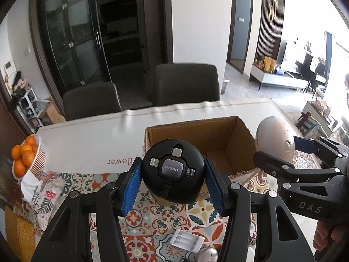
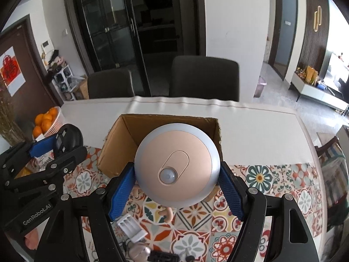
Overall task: Organize rigid objects
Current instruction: 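Carry both held items over the cardboard box and lower them inside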
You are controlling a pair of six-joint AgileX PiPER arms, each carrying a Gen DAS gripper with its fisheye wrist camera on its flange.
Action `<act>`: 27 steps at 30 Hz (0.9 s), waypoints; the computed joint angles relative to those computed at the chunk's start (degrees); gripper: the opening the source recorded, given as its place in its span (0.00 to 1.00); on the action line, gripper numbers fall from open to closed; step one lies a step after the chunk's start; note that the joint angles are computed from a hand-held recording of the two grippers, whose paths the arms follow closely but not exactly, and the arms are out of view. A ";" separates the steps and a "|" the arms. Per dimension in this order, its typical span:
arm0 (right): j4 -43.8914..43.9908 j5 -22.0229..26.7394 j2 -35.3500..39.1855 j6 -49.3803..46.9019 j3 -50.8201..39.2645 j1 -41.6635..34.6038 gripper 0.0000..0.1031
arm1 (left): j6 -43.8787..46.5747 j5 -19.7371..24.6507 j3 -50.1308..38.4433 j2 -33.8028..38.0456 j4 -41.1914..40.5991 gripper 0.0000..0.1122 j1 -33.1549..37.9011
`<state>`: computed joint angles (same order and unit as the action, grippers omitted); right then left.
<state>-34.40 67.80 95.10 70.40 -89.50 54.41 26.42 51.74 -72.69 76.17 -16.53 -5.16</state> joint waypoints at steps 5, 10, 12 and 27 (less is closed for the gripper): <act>7.47 -1.80 3.12 -7.53 -3.40 -5.97 0.72 | -3.65 3.30 -6.50 7.66 3.32 0.49 -1.89; 15.13 -3.82 6.17 -13.98 -4.91 -11.94 0.72 | -7.48 7.06 -12.82 14.87 6.66 0.49 -3.84; 17.95 -4.87 7.26 -15.87 -4.78 -14.04 0.72 | -8.31 8.15 -14.31 16.78 7.54 0.49 -4.23; 23.54 -5.75 12.48 -21.42 -5.78 -19.43 0.73 | -16.28 7.64 -16.83 22.06 15.77 0.60 -6.71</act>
<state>-10.86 62.05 107.58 48.98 -95.28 34.97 10.15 59.38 -89.52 98.23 -0.76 -11.87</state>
